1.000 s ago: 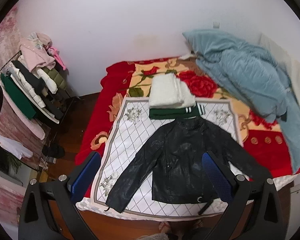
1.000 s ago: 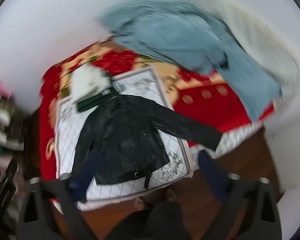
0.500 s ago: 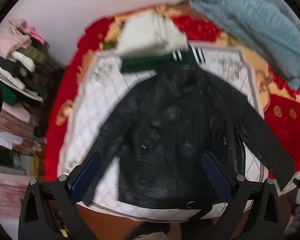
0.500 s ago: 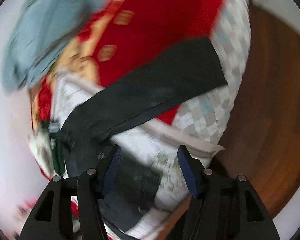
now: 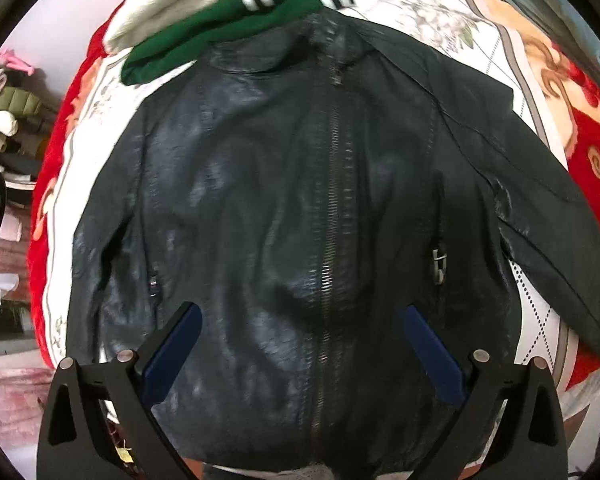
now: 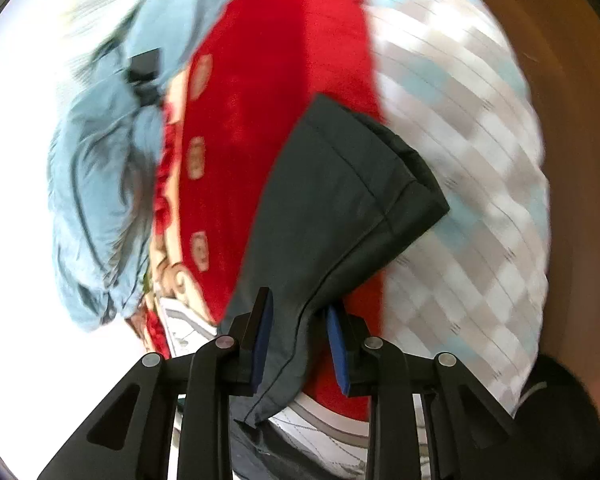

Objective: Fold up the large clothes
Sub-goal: 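Grasp the jacket sleeve cuff with the right gripper, then fold the held sleeve across the jacket body with the right gripper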

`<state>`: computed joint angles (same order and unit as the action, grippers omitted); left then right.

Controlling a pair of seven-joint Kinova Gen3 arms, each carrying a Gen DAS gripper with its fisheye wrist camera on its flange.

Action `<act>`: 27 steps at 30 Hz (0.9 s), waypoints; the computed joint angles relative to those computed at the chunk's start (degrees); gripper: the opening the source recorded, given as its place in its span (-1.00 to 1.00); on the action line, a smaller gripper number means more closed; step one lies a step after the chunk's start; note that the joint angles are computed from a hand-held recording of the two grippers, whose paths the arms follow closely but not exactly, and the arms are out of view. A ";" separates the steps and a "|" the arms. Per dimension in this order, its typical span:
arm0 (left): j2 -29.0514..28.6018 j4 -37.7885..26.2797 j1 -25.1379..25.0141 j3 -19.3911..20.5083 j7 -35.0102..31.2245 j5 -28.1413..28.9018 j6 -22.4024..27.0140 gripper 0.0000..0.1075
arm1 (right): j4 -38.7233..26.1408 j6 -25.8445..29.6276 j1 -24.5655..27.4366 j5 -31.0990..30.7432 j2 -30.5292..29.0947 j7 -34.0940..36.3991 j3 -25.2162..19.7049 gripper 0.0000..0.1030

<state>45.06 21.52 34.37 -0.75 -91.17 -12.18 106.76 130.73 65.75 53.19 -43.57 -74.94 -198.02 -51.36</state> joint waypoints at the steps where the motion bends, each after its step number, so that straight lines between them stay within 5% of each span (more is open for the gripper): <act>1: -0.49 1.19 -0.06 0.24 0.29 0.43 -0.60 0.91 | 0.93 -1.71 0.34 -0.97 2.05 2.13 -1.44 -0.42; 3: -1.03 2.98 0.08 0.63 0.65 0.90 -1.61 0.91 | 4.20 -5.43 1.33 -4.95 5.14 6.05 -4.82 -0.14; 6: -2.24 6.55 0.54 0.98 0.89 0.94 -4.13 0.91 | 6.64 -9.90 3.66 -8.01 5.03 7.04 -7.47 -0.09; 9: -4.22 10.62 0.60 1.31 0.78 0.46 -7.46 0.91 | 2.34 -6.97 8.88 -4.29 5.93 5.42 -9.17 -0.54; 12: -5.14 12.84 0.77 1.47 1.26 -0.51 -9.76 0.91 | -3.35 0.02 10.25 2.70 8.72 6.32 -5.97 -0.84; 18: -2.41 6.57 -2.16 1.46 1.51 0.36 -6.99 0.91 | -17.61 10.59 11.39 15.75 14.65 9.23 -3.93 -0.93; 22: -1.51 3.45 -4.28 0.97 1.94 1.22 -6.05 0.91 | -26.06 8.77 12.96 21.50 20.39 13.44 -6.26 -0.94; 27: -0.32 -0.16 -8.69 -0.04 2.33 1.92 -4.32 0.91 | -36.51 0.44 18.58 26.40 29.51 15.93 -16.66 -0.94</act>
